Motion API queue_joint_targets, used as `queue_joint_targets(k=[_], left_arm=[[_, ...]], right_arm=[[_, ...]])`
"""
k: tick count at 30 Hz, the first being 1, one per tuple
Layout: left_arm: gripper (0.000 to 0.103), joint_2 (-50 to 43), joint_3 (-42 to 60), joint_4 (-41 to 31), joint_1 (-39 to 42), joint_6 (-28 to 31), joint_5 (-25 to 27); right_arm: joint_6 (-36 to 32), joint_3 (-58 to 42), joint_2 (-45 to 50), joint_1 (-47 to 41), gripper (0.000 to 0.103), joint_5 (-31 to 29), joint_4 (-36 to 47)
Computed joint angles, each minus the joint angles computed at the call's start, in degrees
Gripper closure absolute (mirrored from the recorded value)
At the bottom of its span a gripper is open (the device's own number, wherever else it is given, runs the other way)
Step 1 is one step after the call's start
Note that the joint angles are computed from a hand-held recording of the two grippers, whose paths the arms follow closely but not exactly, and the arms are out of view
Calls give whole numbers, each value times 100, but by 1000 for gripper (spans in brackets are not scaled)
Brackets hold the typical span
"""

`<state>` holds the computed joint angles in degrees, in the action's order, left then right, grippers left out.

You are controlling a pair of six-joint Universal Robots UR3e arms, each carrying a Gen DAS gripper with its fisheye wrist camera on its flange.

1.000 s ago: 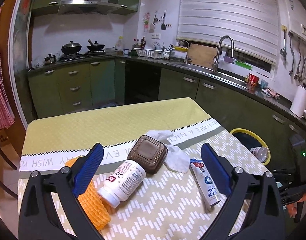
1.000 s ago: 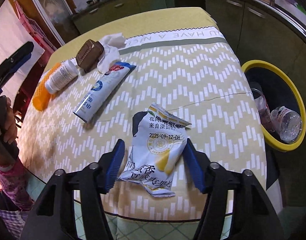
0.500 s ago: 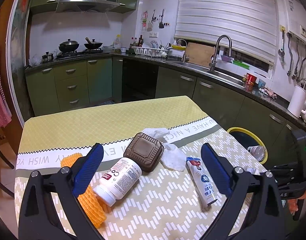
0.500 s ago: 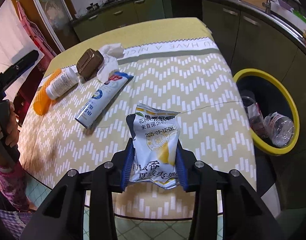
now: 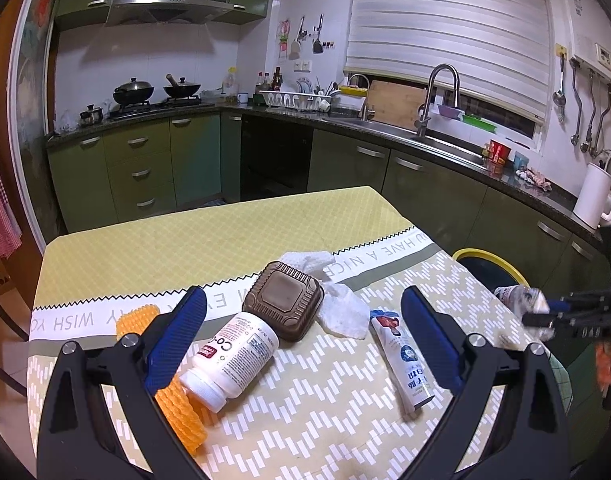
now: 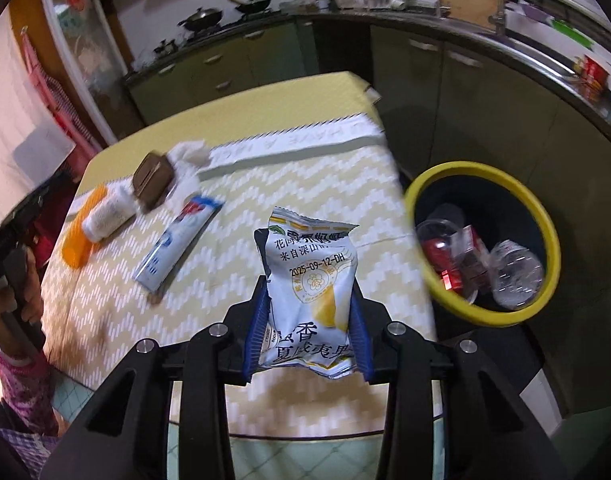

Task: Collect trash
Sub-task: 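Carry the snack wrapper over the bin and open the right gripper, then grasp the brown square container with the left gripper and lift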

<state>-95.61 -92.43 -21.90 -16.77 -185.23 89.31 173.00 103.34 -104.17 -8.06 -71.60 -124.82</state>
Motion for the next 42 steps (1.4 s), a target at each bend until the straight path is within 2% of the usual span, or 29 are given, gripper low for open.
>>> queue_joint_targets(k=[5,11,13,15,16,19,22,24,29,35,37,42], left_arm=[[10,-48,28,-26,-15,21,-1],[10,-133,100,-90,-54,53,30],[10,-157,121,-108,-69,57,45],[10,-178,139,-129,-77,58,40],[10,-204,159,-148,-88,60,49],[10,-261,211,-198,-101,71,59],[10,-285,245,-262,-96,103,18],[10,-315,269,-289,-111,120,24],[10,-433,519,-624,-94,157,7],[10,-761,1654,-2141,251,286,-832],[10,-1143,2393,-2714,205,533,-751],[10,-1906,3613,-3558,220,1197,-680]], right_arm=[[-91,-133,68,-782,66,-72,-145],[-108,-729,1189,-1254,65,-605,-502],[-123,-997,1656,-1315,62,-687,-613],[-82,-1197,1963,-1310,53,-807,-682],[-13,-1290,2097,-1310,52,-891,-746],[106,-1246,2074,-1452,48,-726,-819],[72,-785,1556,-1565,45,-574,-970],[-37,-446,1136,-1626,40,-490,-1005],[-237,360,15,-1830,40,-146,-807],[-538,824,-794,-2144,39,456,-346],[-586,908,-947,-2192,39,589,-290],[-651,1027,-1021,-2244,39,837,-267]])
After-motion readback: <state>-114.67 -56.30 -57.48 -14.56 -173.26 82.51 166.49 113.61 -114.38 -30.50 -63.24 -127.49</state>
